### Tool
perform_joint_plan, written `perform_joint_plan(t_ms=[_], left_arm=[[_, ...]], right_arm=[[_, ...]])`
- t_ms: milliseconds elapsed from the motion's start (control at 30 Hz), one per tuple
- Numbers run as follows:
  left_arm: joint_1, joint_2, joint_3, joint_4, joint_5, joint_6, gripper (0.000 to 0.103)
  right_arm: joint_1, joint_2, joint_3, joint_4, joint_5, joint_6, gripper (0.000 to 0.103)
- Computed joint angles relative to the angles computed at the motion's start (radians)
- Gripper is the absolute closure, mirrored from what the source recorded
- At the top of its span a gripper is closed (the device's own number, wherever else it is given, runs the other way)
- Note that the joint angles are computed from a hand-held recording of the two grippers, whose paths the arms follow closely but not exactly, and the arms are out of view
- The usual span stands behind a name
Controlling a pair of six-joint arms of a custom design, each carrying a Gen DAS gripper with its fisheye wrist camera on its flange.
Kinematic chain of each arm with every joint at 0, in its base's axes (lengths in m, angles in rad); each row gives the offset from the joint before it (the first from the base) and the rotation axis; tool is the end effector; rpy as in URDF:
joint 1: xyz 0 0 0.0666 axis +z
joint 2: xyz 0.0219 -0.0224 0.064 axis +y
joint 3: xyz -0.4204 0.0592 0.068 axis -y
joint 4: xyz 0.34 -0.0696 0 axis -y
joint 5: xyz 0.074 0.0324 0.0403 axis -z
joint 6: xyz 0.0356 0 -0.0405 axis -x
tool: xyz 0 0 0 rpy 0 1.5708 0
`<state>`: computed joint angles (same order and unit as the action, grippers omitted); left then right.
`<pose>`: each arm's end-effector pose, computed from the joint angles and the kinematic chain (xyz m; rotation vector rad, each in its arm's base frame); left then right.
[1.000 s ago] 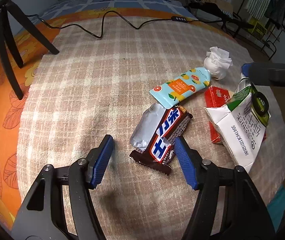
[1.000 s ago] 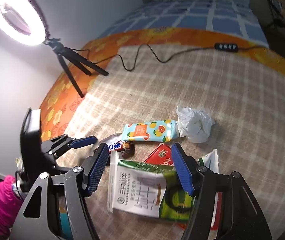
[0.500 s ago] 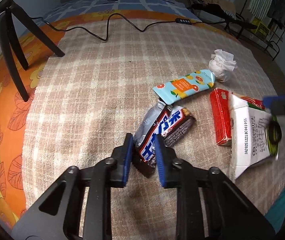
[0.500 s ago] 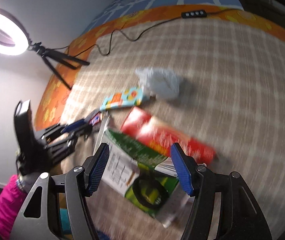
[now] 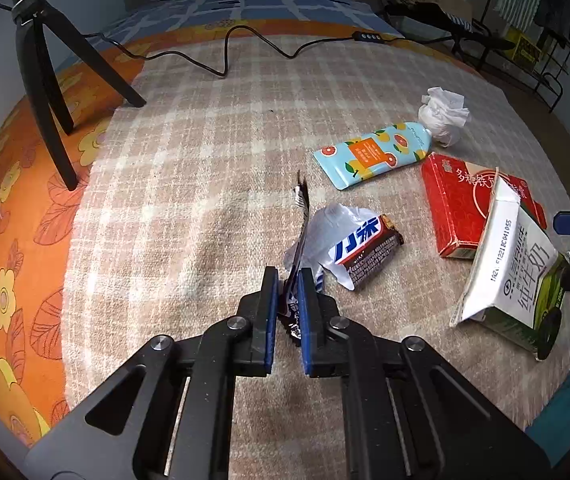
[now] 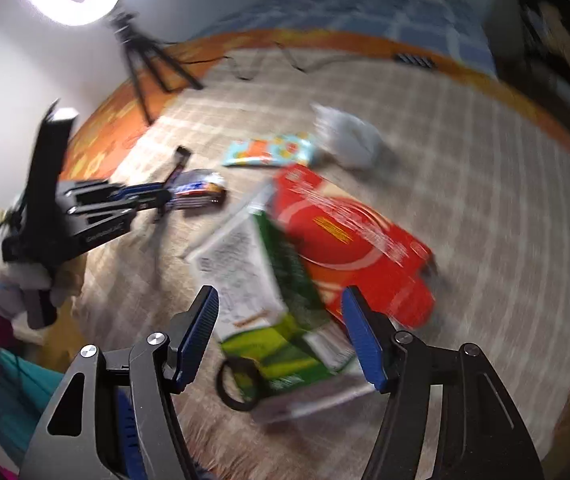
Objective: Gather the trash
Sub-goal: 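Grasp the candy bar wrapper with the left tool while the right tool grasps the milk carton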
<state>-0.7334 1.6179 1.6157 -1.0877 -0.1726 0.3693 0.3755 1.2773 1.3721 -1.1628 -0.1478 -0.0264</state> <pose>0.3752 -0.3304 0.4498 0.4229 2.6066 -0.1445 0.3297 0.1352 0.4891 -0.5116 2.6099 0.3292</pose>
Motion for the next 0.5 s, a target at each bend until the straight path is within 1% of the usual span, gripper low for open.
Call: perform_joint_plan(t_ms=[33, 67, 133, 267, 433, 500], left_arm=[[0.000, -0.001, -0.001, 0.000, 0.000, 0.001, 0.095], [0.002, -0.003, -0.002, 0.000, 0.002, 0.003, 0.095], [0.004, -0.009, -0.007, 0.000, 0.008, 0.005, 0.095], [0.014, -0.022, -0.013, 0.000, 0.024, 0.000, 0.095], [0.032, -0.034, -0.014, 0.003, 0.066, -0.010, 0.095], [0.040, -0.029, -0.001, -0.011, 0.089, -0.018, 0.080]], right_arm=[[0.038, 0.010, 0.008, -0.003, 0.056, 0.021, 0.032], [0.067, 0.021, 0.015, -0.008, 0.100, 0.034, 0.030], [0.121, 0.056, 0.034, -0.022, 0.177, 0.048, 0.029], [0.159, 0.111, 0.064, -0.064, 0.270, 0.067, 0.029], [0.186, 0.157, 0.090, -0.094, 0.344, 0.109, 0.024], [0.196, 0.172, 0.098, -0.102, 0.367, 0.119, 0.024]])
